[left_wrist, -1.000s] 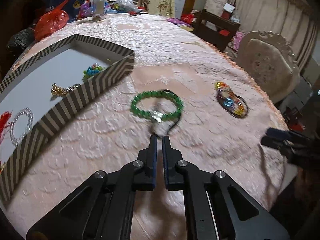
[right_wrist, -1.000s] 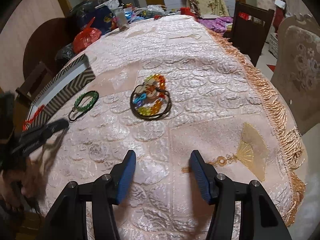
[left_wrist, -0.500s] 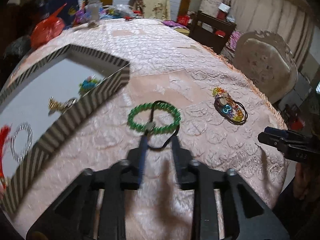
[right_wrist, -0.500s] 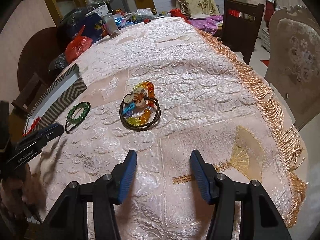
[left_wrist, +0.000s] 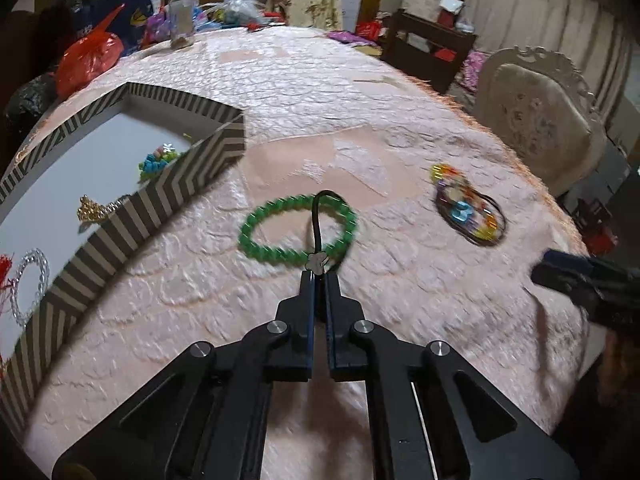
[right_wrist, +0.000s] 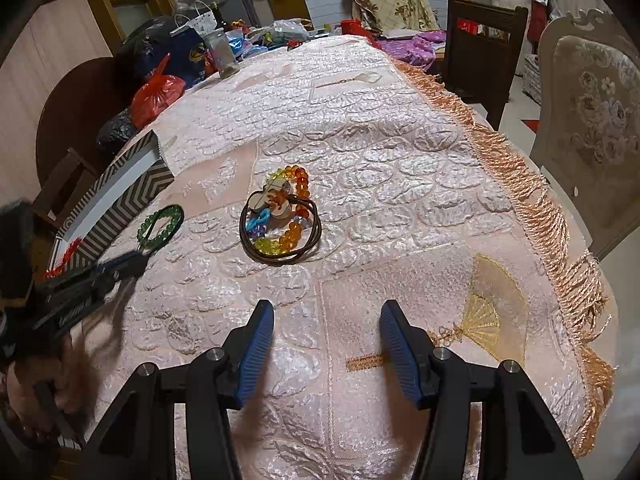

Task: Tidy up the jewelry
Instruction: 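Grasp the black cord with silver charm in the left gripper while the right grasps the multicoloured beaded bundle, then lift the black cord with the left gripper while the right lifts the multicoloured bundle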

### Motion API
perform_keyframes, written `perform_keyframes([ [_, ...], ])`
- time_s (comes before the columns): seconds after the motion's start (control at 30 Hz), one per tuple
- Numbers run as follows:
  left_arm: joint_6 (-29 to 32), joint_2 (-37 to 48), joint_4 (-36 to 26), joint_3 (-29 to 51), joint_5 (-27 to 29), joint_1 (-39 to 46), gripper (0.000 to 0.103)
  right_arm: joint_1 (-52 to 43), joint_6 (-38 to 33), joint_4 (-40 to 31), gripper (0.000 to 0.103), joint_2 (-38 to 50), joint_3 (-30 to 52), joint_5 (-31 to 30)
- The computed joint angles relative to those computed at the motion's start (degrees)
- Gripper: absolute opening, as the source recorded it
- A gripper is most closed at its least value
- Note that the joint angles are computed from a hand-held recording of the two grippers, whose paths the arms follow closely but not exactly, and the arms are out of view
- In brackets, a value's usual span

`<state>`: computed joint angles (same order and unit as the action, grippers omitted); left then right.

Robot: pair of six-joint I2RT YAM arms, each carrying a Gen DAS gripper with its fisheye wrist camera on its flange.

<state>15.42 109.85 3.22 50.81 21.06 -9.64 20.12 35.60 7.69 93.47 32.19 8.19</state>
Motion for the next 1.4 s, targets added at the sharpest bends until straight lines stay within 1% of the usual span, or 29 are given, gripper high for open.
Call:
perform_keyframes([
  [0.1, 0.9, -2.3, 0.2, -3.3, 4.0, 1.3, 0.003, -0.9, 0.3, 0.5, 0.055, 0.0, -0.1, -0.1],
  [0.23, 3.4, -4.6, -1.2, -6.1, 7.1, 1.9, 0.003, -2.5, -1.5, 2.4, 0.055, 0.4, 0.5, -1.2],
  [0.3, 4.1, -4.8, -2.0, -6.7, 7.2, 1.9, 0.003, -3.5, -3.4, 3.6, 0.055, 1.6, 1.7, -2.2],
  [0.4, 3.8, -5.4, -0.1, -8.5, 7.9, 2.3, 0.003, -4.8, -8.5, 5.9, 0.052, 5.0, 4.5, -3.5],
  [0.43, 3.4, -5.4, 0.3, -8.7, 8.2, 2.4, 0.003, -5.2, -9.9, 6.5, 0.050, 6.2, 5.4, -4.5],
  [0.47, 3.3, -5.3, 0.9, -9.0, 8.3, 2.5, 0.003, -5.4, -10.7, 6.8, 0.044, 6.9, 5.9, -5.3],
  [0.5, 3.2, -5.4, 1.4, -9.2, 8.3, 2.5, 0.003, -5.6, -11.6, 7.0, 0.041, 8.2, 6.8, -5.8],
  [0.63, 2.8, -5.3, 1.5, -9.3, 8.7, 2.6, 0.003, -6.1, -12.4, 8.7, 0.030, 11.7, 8.8, -5.7],
  [0.7, 2.7, -5.3, 1.5, -9.3, 8.8, 2.6, 0.003, -6.5, -12.9, 9.2, 0.020, 12.5, 9.5, -5.6],
  [0.73, 2.8, -5.4, 1.5, -9.4, 8.9, 2.8, 0.003, -6.7, -13.2, 9.0, 0.016, 13.0, 9.9, -6.2],
  [0.83, 2.8, -5.2, 1.6, -9.4, 8.9, 2.9, 0.003, -5.9, -14.3, 7.5, 0.008, 13.1, 10.8, -5.1],
  [0.9, 2.8, -5.3, 2.0, -9.6, 8.6, 2.8, 0.003, -5.1, -14.5, 8.5, 0.008, 11.7, 9.7, -2.9],
  [0.97, 2.9, -5.4, 2.1, -9.7, 8.5, 2.8, 0.003, -4.8, -13.7, 10.4, 0.008, 9.5, 7.6, -2.4],
  [1.0, 2.8, -5.4, 2.1, -9.7, 8.6, 2.9, 0.003, -4.7, -13.5, 11.5, 0.008, 8.0, 6.4, -2.5],
  [1.23, 2.3, -5.1, 1.8, -9.3, 8.6, 2.8, 0.005, -3.8, -11.1, 13.9, 0.008, 0.5, 1.2, -3.2],
  [1.3, 2.3, -5.0, 1.7, -9.1, 8.7, 2.9, 0.005, -3.6, -11.0, 13.0, 0.008, -0.2, 1.2, -3.7],
  [1.4, 2.4, -4.9, 1.5, -9.0, 8.8, 3.0, 0.005, -4.0, -9.9, 10.0, 0.008, 1.3, 2.4, -3.6],
])
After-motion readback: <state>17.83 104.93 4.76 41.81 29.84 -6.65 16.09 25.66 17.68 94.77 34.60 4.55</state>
